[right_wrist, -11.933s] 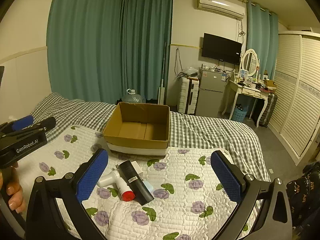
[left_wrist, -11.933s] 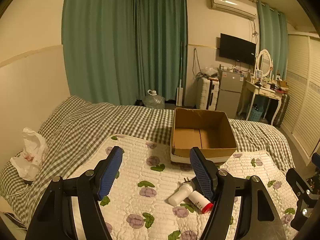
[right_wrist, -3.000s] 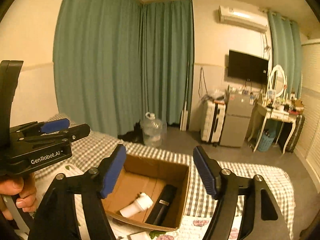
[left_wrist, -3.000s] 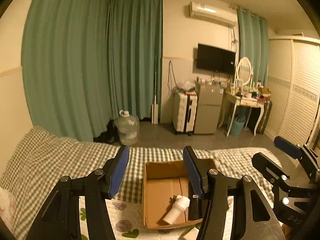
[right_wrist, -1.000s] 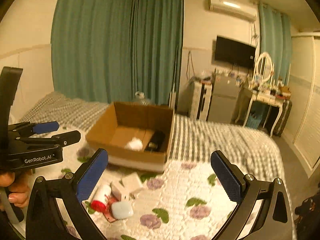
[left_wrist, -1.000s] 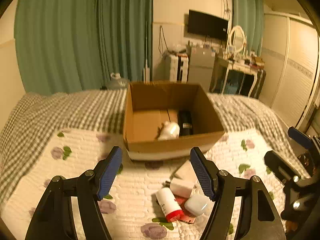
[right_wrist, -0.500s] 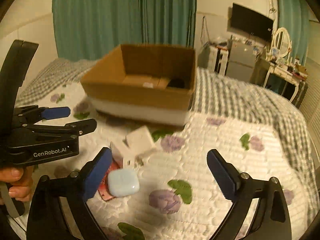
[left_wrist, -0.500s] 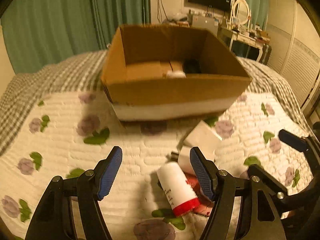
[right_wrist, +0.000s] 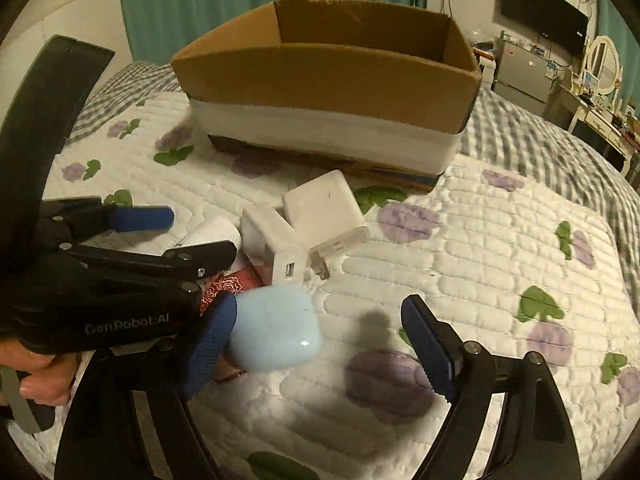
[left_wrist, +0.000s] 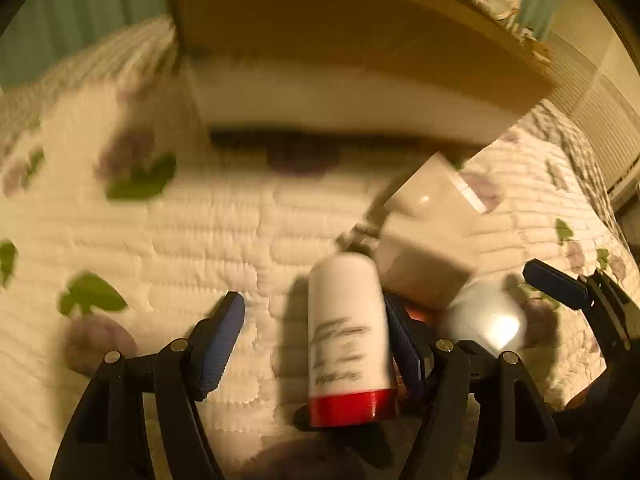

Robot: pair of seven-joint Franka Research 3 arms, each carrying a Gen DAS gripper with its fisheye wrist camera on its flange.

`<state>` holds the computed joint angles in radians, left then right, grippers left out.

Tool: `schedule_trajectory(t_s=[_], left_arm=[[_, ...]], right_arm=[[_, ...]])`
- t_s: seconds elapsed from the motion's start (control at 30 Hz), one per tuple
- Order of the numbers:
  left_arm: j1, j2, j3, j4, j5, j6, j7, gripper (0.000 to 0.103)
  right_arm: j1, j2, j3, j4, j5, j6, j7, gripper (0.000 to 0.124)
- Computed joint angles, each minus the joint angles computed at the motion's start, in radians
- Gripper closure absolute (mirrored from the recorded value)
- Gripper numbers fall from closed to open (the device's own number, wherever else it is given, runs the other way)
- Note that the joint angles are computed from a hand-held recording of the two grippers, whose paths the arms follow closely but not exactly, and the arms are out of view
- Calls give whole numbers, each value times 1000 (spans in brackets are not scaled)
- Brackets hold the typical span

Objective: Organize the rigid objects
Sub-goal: 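Grasp the red-capped deodorant stick with the left tool while the right tool grasps the blue earbud case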

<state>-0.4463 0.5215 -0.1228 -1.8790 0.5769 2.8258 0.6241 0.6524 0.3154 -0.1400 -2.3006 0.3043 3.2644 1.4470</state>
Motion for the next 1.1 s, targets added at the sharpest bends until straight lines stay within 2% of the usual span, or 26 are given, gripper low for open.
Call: schedule_trajectory(t_s=[0.07,0.1,0.13,0.23,0.3,0.33,0.37,0.4,0.47,0.5,0.67,0.8,1.0,1.1], left_arm=[[-33,1,32,4,40,-6,-32,32],[-52,-1,48,7,68,-16,-51,32],[-72,-6,66,4,102,-21,-78,33],[-61,-15,57,-8,128,-8,-109,36],[-54,-21,50,-19,139,8,-122,46],[-46,-24,42,-25,139,20,-119,60],[-39,-28,32,-33,136,28,-108,66],[-48,-33,39,-37,148,26,-118,66],[-44,-41,34,-48,151,29,-118,66],[-41,-44,31,-53,150,31,-117,67],[-53,-95,55,-118,192,59,-186,67],[-47,-135,71,-162,248,77,-245,67],[-17,-216,49,-245,322,75,-314,67],[-23,-222,35,-232,375,48,-368,67]], right_arm=[[57,24,-59,24,-13,-49,13,43],[63,31,-66,26,-25,-45,22,43],[61,31,-64,27,-34,-44,28,43],[15,23,-23,18,-43,-34,36,47],[-9,17,-3,11,-44,-27,37,50],[-49,13,35,7,-43,-22,30,54],[-72,15,60,9,-40,-19,27,61],[-116,13,103,6,-37,-14,20,66],[-224,8,207,-5,-29,7,3,67],[-243,8,226,-7,-25,10,0,67],[-237,-10,221,-30,-5,23,-4,67],[-271,-42,252,-73,10,48,4,68],[-194,-85,187,-120,60,73,12,68],[-74,-104,90,-133,129,90,-22,68]])
